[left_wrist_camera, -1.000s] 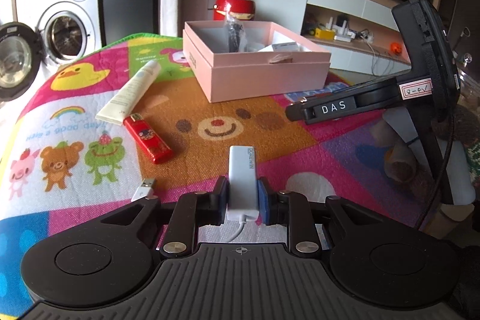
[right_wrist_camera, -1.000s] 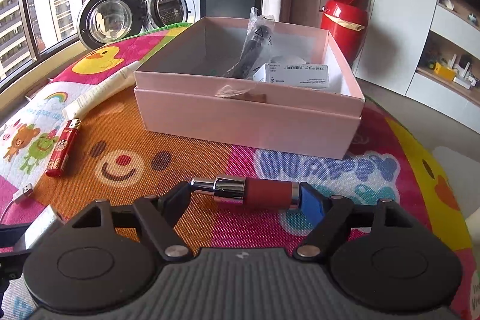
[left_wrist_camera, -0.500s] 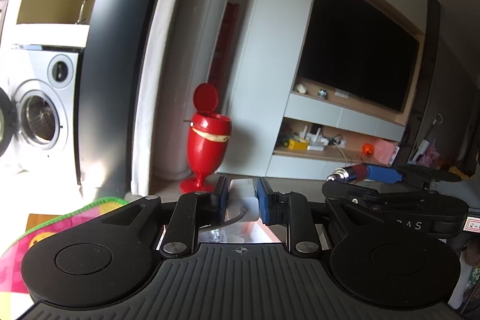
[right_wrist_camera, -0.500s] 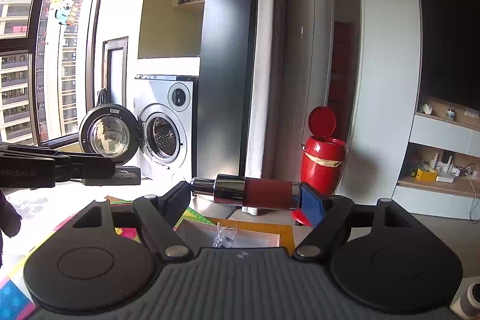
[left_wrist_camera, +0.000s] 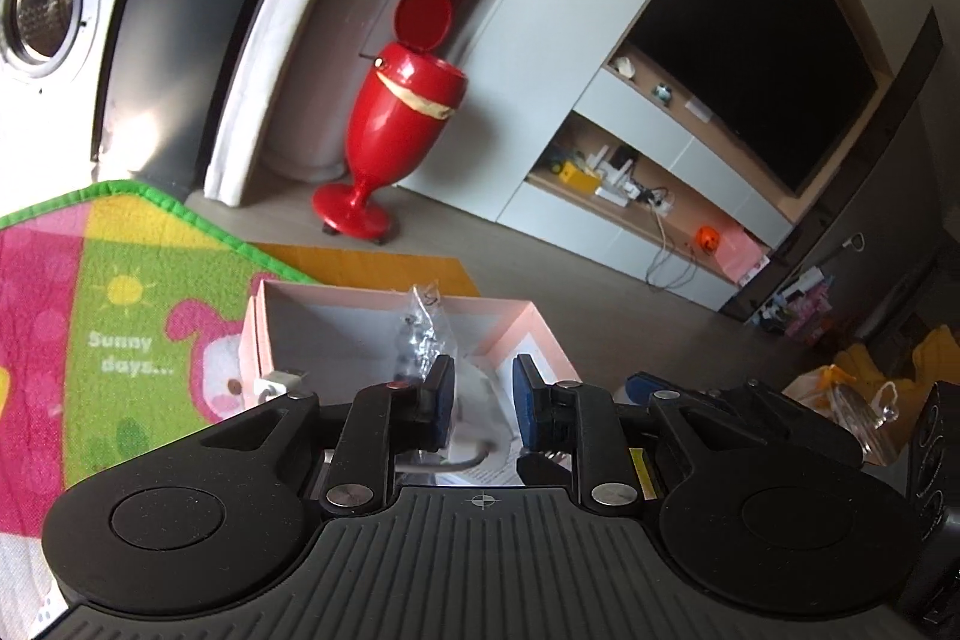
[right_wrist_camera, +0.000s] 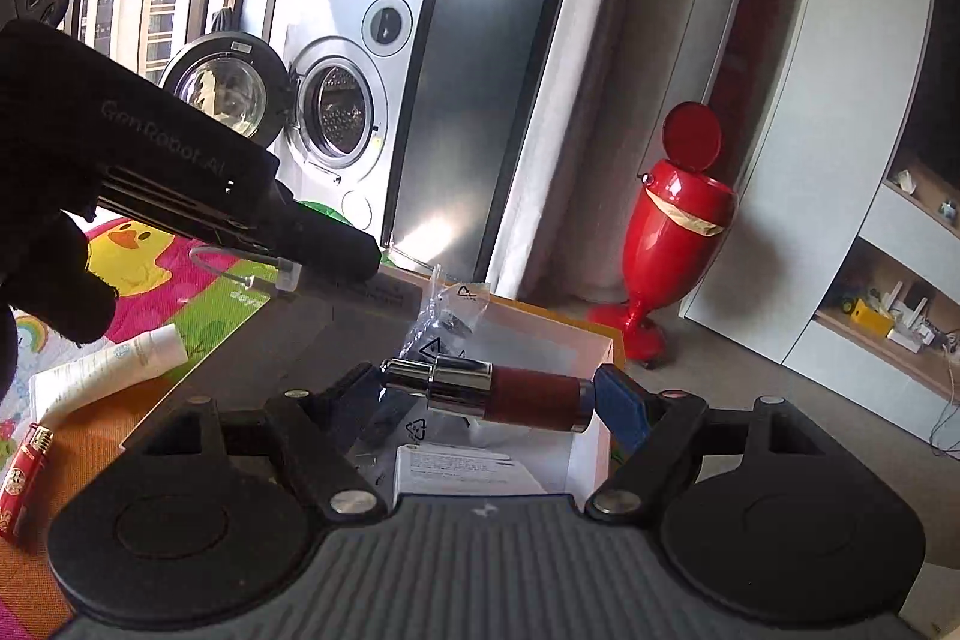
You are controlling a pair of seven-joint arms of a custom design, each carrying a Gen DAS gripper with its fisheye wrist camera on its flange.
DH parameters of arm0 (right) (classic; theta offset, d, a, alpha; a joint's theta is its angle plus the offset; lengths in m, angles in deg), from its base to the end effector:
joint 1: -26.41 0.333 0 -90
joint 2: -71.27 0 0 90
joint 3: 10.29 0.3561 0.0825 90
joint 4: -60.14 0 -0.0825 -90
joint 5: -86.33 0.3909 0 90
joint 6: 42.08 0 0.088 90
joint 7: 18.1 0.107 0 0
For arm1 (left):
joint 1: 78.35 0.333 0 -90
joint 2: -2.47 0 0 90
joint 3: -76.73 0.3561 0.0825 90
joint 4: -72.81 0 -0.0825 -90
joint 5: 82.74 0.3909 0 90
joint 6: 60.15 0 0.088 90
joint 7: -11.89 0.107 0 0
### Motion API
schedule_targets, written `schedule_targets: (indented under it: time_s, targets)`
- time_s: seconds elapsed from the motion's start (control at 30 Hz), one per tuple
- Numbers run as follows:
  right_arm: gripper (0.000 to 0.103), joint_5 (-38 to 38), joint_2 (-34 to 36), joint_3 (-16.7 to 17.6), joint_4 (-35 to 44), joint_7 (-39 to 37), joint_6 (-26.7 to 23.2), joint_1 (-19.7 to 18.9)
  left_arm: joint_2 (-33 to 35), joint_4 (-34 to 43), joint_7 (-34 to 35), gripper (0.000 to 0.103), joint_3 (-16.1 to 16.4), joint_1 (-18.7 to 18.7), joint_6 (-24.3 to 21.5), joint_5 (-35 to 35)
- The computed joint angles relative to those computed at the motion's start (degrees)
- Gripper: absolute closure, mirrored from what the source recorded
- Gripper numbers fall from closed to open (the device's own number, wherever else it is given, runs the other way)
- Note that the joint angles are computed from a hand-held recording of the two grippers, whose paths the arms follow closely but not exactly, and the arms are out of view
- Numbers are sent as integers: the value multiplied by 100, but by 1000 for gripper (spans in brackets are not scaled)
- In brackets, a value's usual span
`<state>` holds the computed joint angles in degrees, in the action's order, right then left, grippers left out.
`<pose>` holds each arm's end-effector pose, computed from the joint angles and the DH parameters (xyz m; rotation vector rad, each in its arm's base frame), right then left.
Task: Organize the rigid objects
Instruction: 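Carry the adapter into the pink box with the left tool while the right tool drops the perfume there, then grasp the red lighter with the left tool while the right tool grasps the white lotion tube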
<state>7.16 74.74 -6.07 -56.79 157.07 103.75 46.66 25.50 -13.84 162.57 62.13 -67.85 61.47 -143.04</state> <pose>0.5440 0.2604 0.4892 -1.6668 1.6860 -1.1660 0.7228 -0.0583 0.5208 1.2248 -2.3170 1.5155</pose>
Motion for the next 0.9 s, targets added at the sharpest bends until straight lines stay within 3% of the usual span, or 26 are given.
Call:
schedule_targets:
  time_s: [0.2,0.3,0.4,0.53,0.63,0.77,0.83,0.9]
  targets:
    - [23,-166,-142,73,-266,197,-245,77,-98,-179,389,79,-13,289,-191,-616]
    - [24,-315,-308,148,-450,345,-241,101,-381,-532,667,79,145,346,213,-869]
    - [24,-441,-441,259,-606,557,-208,147,-752,-1084,1158,79,352,302,1037,-1024]
    - [24,-340,-484,336,-704,752,296,179,-1048,-1677,1177,79,654,262,1835,-838]
    - [24,-217,-306,414,-626,594,564,275,-1142,-1968,991,79,795,339,2032,-772]
    - [24,0,86,437,-337,354,817,492,-1348,-2350,1138,79,962,573,1864,-995]
    - [24,269,338,396,-129,79,1173,576,-1537,-2642,1296,79,1042,560,2114,-988]
    - [25,463,557,335,125,-146,1197,719,-1681,-2865,1296,79,1108,505,2276,-754]
